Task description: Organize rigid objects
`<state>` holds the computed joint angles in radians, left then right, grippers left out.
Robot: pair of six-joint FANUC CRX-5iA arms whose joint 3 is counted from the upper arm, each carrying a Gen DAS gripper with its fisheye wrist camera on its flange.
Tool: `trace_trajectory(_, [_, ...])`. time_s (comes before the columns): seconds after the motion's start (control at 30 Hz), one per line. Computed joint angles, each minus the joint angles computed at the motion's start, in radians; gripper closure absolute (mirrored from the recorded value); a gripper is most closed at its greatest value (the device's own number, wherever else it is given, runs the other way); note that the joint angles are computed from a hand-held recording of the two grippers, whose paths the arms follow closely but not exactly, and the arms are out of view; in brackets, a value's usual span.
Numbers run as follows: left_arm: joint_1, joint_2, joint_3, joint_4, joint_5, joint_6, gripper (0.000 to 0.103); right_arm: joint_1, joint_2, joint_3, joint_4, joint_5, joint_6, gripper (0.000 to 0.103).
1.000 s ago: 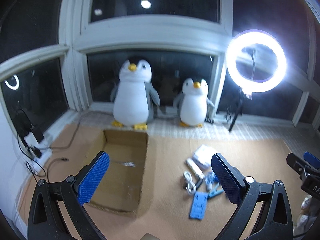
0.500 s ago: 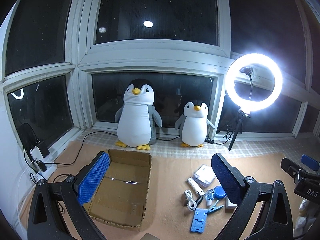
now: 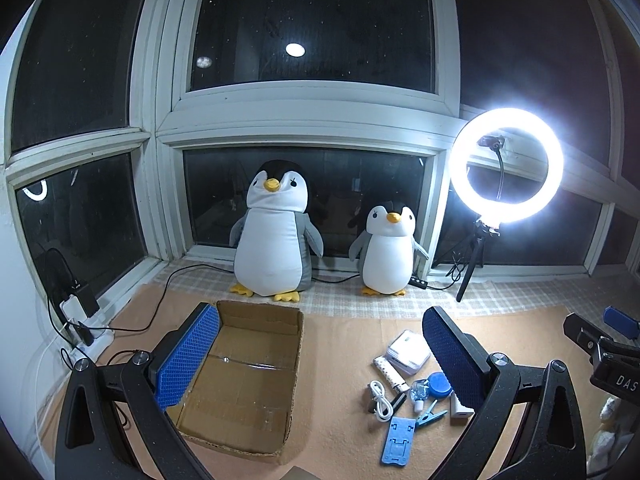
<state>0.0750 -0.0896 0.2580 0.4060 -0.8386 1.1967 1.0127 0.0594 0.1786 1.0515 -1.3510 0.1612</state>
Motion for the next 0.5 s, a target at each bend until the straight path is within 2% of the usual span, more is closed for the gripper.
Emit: trace_trajectory(0.5, [0.002,0.009,0.010,0.001,-0.017,0.001,0.000,0.002,0.000,0.000,-0.007,-0.005,0.000,0.000])
